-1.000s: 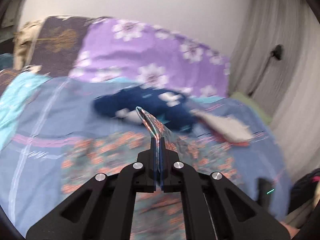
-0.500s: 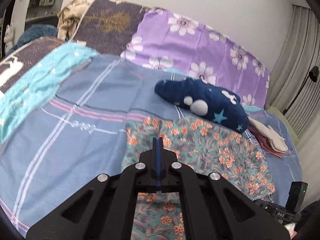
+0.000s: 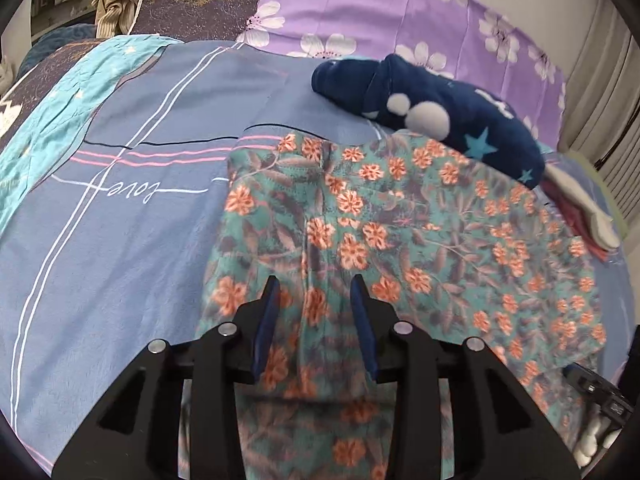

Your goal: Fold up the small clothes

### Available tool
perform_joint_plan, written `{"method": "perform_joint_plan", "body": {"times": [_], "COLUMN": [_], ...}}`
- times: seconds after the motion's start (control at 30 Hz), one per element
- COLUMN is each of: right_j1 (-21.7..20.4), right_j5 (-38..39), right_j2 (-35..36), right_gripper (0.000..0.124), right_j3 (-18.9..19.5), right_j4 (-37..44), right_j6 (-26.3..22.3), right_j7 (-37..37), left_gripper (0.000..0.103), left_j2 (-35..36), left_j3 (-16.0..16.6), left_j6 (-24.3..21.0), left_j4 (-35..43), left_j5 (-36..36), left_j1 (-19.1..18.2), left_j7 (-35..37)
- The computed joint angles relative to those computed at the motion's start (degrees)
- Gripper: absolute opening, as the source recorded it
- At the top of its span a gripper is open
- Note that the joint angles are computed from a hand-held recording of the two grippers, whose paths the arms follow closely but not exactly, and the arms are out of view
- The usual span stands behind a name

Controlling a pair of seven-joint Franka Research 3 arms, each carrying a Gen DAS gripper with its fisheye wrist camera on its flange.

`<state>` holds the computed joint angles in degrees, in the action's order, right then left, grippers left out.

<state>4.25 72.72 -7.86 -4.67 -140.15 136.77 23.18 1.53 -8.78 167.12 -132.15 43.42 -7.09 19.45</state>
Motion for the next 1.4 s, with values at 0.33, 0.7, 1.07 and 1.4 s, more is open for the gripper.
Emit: {"method": "perform_joint_plan", "body": {"times": [0.33,0.7,1.07,1.4], "right_j1": [-0.3,0.0,0.5,-2.2], "right_j5": [0.2,-0.1,-3.4,-31.6], "right_j2": [0.1,-0.3,-4.4,21.4], "right_gripper": [0.026,0.028,0.046,0.049], "right_j3": [-0.1,0.3,-0.6,2.6], "right_j4": [0.1,-0.1,5.7,32.0], "right_j6": [-0.8,0.1,7.7,5.6], "right_j7": [0.1,0.2,4.2,42.5], "left_gripper": [0.002,0.028,0.041,0.042], "left_j2": [-7.4,-7.3,7.5,8.3], "left_j3": [-1.2,-4.2,-2.6,-1.8], "left_j6": [3.0,-9.1,-14.8,-18.4], "left_j4": [0.3,0.1,10.6,11.9], "left_j5": [20.0,18.8,16.9,18.8], "left_j1": [1.9,2.7,-9.2,-11.5], "left_j7": [-18.6,-17.9,-3.8,-4.6]}}
